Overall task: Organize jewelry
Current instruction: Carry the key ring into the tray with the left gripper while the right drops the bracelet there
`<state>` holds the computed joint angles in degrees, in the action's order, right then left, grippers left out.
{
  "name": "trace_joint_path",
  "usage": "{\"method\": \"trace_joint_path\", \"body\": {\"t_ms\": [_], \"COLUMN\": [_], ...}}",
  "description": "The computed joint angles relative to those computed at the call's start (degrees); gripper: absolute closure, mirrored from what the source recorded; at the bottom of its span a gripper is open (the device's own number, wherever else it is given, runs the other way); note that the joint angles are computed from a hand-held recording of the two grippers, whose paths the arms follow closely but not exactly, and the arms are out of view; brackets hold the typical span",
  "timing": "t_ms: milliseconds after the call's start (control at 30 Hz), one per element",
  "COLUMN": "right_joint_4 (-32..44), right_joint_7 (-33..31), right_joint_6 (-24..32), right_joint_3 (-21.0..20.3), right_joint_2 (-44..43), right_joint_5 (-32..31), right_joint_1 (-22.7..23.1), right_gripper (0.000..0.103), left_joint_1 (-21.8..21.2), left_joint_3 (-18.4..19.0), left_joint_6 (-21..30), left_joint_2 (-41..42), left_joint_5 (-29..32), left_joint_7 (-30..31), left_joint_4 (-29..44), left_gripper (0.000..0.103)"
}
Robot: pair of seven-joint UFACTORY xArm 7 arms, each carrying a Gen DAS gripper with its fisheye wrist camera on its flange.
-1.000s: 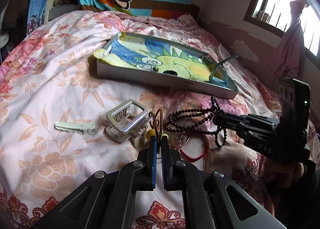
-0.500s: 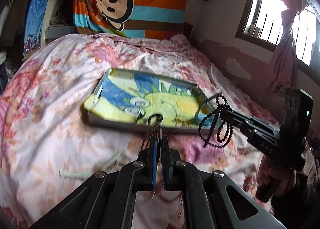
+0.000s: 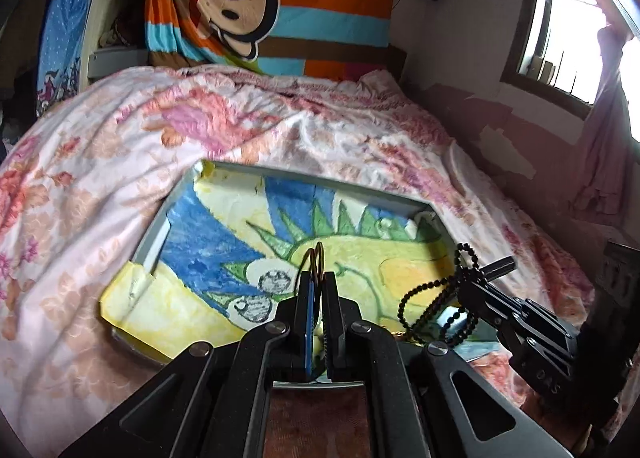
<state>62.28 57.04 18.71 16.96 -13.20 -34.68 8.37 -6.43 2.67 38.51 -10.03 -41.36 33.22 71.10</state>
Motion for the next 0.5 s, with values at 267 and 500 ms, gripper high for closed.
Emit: {"method": "trace_joint_path", "body": {"t_ms": [267, 500], "right_joint_4": [-1.12, -1.41], "right_joint_7": [-1.27, 2.54], "right_joint_6": [1.27, 3.34], "right_joint_3": [-1.07, 0.29], "right_joint_2": [1.84, -0.42], "right_joint_5": [1.89, -1.76], "right_joint_1": [1.43, 1.12], "right_gripper": [0.092, 0.063], "left_joint_1": [1.60, 3.27], "left_joint_3": [-1.30, -1.11], "left_joint_6": [-0.14, 4.21], "left_joint_2": [2.38, 1.67], "left_joint_5": [6.94, 12.55], "left_joint_7": [-6.99, -12.56], "left_joint_4": [-0.62, 0.20], "left_gripper": [0.099, 0.066]}}
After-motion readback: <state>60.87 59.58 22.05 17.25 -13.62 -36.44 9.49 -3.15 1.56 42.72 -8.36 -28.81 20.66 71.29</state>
